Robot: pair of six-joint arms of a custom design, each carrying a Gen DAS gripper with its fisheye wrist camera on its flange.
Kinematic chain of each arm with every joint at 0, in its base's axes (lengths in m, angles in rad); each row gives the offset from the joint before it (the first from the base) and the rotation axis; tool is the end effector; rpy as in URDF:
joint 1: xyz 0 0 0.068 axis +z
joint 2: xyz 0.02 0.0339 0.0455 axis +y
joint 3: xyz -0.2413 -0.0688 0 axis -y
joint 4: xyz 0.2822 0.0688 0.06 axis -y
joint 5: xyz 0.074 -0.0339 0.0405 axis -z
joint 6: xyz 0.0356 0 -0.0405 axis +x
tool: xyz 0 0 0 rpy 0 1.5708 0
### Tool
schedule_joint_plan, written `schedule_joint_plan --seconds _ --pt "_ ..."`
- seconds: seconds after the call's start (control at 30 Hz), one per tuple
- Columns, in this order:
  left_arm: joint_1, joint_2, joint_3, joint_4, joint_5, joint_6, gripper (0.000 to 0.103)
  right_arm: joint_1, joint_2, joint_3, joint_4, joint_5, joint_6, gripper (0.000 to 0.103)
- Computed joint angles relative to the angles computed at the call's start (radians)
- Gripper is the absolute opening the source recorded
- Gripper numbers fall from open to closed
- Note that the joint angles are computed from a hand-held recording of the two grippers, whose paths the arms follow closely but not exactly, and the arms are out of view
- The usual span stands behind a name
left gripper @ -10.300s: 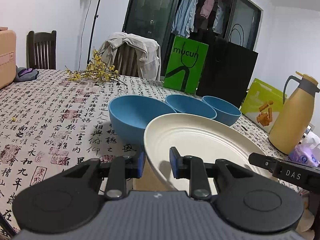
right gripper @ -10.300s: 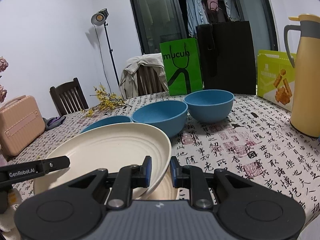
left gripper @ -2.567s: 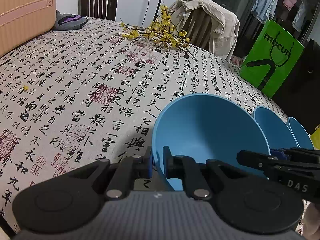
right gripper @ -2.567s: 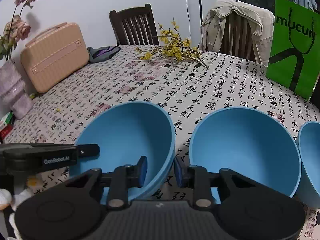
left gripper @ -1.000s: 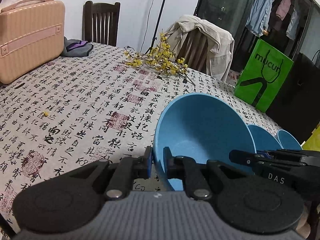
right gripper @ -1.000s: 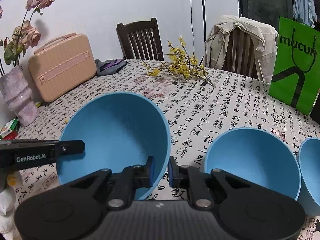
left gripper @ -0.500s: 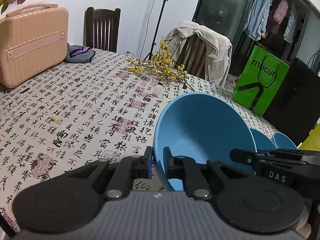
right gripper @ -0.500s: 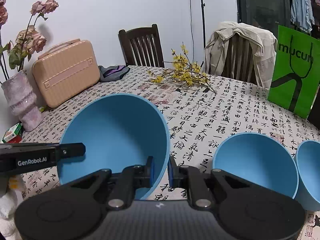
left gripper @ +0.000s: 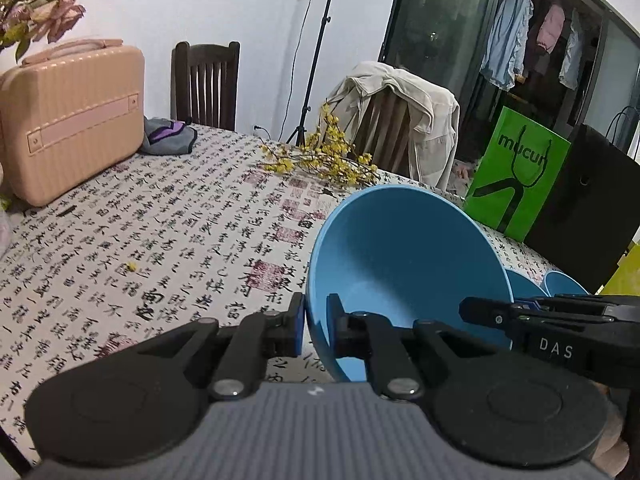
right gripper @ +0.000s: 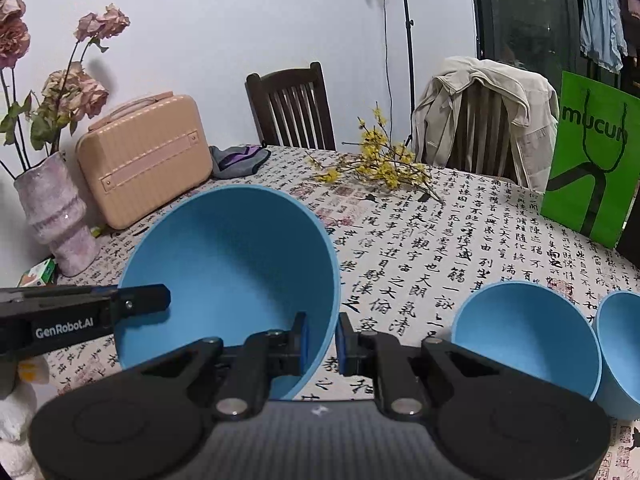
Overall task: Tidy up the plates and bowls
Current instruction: 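Carry the held blue bowl with both grippers toward the pink vase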
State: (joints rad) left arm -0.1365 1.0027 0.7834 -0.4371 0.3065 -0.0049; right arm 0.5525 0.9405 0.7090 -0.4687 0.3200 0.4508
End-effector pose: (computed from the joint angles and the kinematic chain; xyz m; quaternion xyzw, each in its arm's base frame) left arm 0.2603 -0.0466 0.2482 0.1255 0.8804 -0.1674 0.4255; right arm 0.2175 0.1210 0.2326 0.0216 0.8974 0.0735 0.4345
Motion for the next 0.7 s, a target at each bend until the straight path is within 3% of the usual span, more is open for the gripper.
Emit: schedule_joint_plan --seconds 0.47,0.7 --pt "0.169 -0.026 0.031 -0.052 0.119 0.116 0.011 0.143 0.123 0.118 -0.002 0.107 0.086 0.014" --pt "0.29 -0.008 0.056 -0.081 0.224 0.171 0.011 0.212 0.21 0.202 -0.014 0.16 0.126 0.014"
